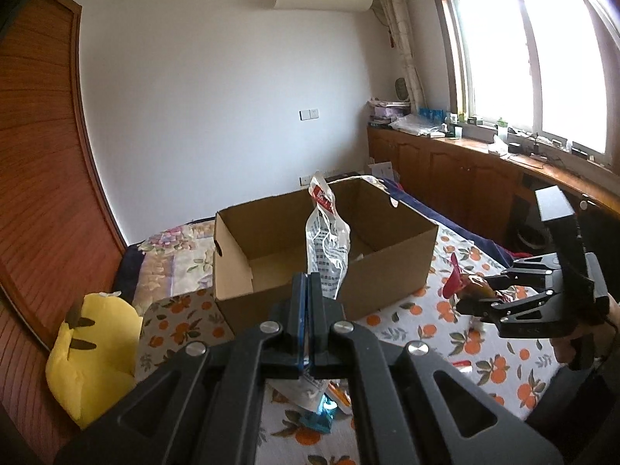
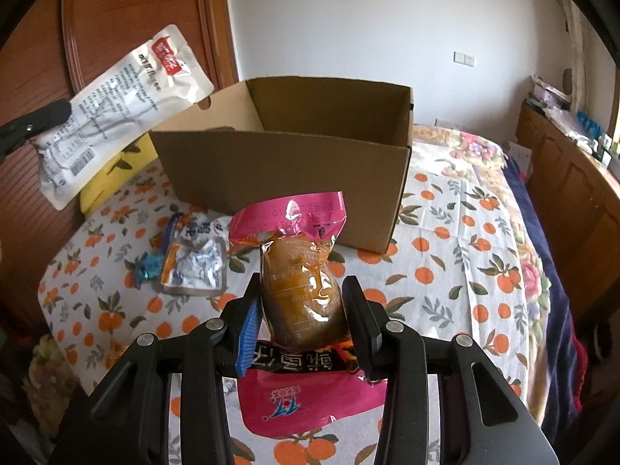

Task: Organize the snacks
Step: 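Carry the white packet and pink bread over the box and release both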

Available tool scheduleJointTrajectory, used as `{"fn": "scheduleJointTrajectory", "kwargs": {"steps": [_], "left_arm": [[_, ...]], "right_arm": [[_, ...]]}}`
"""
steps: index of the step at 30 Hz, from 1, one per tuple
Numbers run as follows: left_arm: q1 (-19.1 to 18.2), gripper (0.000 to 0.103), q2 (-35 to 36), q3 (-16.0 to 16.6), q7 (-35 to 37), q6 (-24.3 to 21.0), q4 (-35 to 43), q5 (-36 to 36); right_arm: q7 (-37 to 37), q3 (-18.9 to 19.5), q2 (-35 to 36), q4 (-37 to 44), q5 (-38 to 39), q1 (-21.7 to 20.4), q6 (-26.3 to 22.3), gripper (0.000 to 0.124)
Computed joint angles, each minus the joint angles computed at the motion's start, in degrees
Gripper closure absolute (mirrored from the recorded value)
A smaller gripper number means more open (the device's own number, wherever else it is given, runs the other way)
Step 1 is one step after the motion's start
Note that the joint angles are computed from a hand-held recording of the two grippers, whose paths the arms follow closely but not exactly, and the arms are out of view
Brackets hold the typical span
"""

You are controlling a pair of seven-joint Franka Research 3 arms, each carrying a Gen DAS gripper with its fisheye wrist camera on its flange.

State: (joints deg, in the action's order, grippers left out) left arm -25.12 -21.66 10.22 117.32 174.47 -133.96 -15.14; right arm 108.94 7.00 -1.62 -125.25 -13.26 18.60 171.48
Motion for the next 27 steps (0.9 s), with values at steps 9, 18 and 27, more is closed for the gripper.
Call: {"fn": "scheduleJointTrajectory", "kwargs": {"steps": [9, 18, 27], "left_arm": [[-0.67, 0.103, 7.52, 0.76, 4.46, -0.58, 8.97, -6.04], [1.27, 0.103, 16.66, -0.37, 15.20, -1.86, 19.62, -18.86], [7.05, 0.103, 25.69, -5.36, 20.48, -3.95, 30.15, -25.41]], "right_arm": [[-3.69, -0.07, 1.05, 5.47, 0.70, 0.37, -0.03, 0.084], [-8.14, -2.88, 9.50, 18.74, 2.65, 3.31, -2.02, 0.084], [-13.14, -5.46, 19.19, 31.37, 7.13, 5.24, -4.73, 0.084]]}}
